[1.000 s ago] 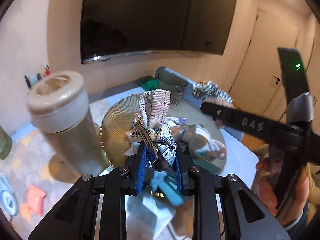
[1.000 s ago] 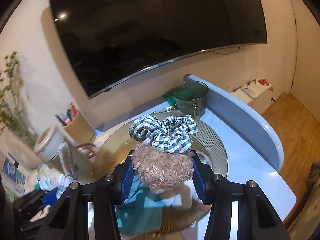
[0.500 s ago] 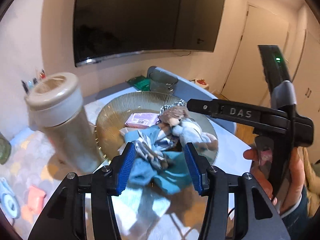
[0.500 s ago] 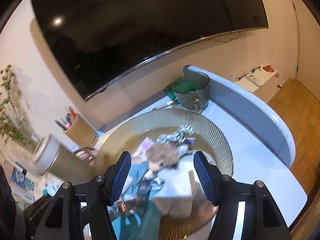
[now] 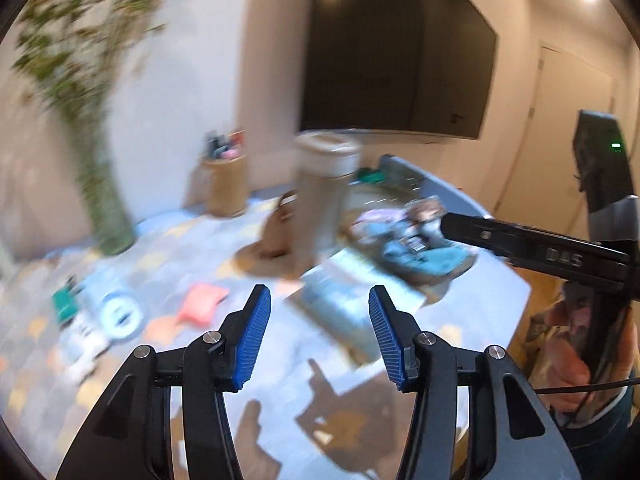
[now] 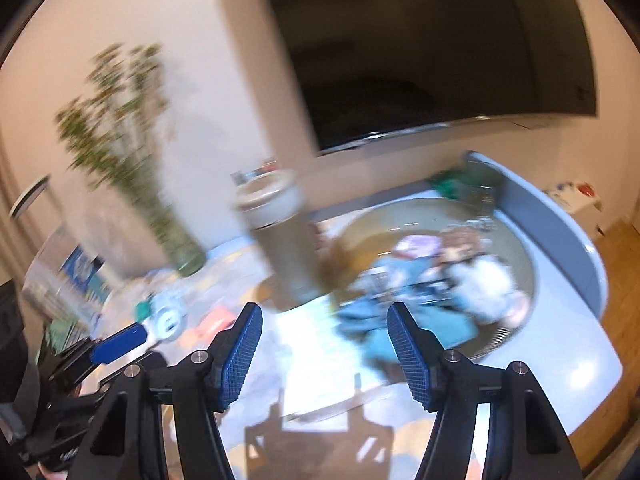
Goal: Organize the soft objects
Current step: 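Move both open grippers back toward the table items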
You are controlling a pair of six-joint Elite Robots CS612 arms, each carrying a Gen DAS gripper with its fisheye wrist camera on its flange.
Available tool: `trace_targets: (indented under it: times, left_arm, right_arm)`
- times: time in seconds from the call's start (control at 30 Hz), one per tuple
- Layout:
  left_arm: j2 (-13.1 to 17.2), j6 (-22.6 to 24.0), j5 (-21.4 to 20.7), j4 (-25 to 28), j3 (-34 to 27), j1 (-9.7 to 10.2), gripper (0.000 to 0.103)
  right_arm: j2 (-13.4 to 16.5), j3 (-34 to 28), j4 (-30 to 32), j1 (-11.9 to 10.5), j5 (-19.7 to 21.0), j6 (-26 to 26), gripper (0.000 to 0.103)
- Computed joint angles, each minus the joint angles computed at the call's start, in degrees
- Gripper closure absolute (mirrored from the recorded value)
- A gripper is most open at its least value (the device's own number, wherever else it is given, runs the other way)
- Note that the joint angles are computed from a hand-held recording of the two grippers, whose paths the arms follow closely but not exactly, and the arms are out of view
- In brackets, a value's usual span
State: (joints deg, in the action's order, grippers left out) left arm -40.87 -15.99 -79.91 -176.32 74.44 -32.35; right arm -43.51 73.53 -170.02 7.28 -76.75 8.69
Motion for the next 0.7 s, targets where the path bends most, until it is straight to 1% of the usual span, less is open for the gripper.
trace_targets:
  times: [0.1,0.17,0.23,0.27,0.33,0.4,0.5,0.53,0.57,0.67,0.7]
  left_arm:
    - [-2.2,-2.38,3.06,-1.69,5.05,0.95,0.054]
    - [-3.4,-3.78,4.42,-2.52,8.12,1.75,0.054]
    - [-4.33,-5.91,5.87,-3.45,11.04,2.67,0.054]
    - [-4.77,-7.83,7.32,-3.44,12.64,3.3,0.054]
    - [-5.0,-10.83,9.33,-2.21,14.2,4.14,0.054]
    - [-4.77,-14.24,10.99,0.33,14.9,5.21,0.054]
    - [-3.89,-17.47,11.73,3.62,15.18,6.63,0.054]
    - [-3.4,-18.54,11.53,4.25,15.17,7.15,0.054]
    - [-3.21,-19.32,11.4,4.69,15.2,7.37,0.054]
    - [-2.25,-22.32,9.51,5.29,15.19,8.59,0.054]
    - [-2.12,-23.4,8.0,5.43,15.1,9.11,0.054]
  right_arm:
    - [0.38,-0.47,0.53,1.9,1.08,-3.05,0.039]
    - [1.28,-1.27,0.94,3.44,2.59,-6.66,0.038]
    - [2.27,-2.47,2.24,4.91,2.81,-9.37,0.037]
    - [3.19,-3.65,3.54,5.83,3.14,-10.59,0.037]
    - [4.9,-5.65,5.34,7.0,4.4,-11.84,0.037]
    - [7.35,-8.59,7.83,8.26,3.99,-13.09,0.037]
    - [10.59,-12.47,11.98,9.29,4.08,-13.79,0.037]
    - [11.91,-14.1,14.03,9.58,4.27,-13.73,0.037]
    - [12.58,-14.89,14.9,9.71,4.21,-13.68,0.037]
    - [14.95,-17.84,17.67,10.34,2.75,-13.41,0.037]
    - [15.35,-18.37,18.51,10.48,2.15,-13.54,0.037]
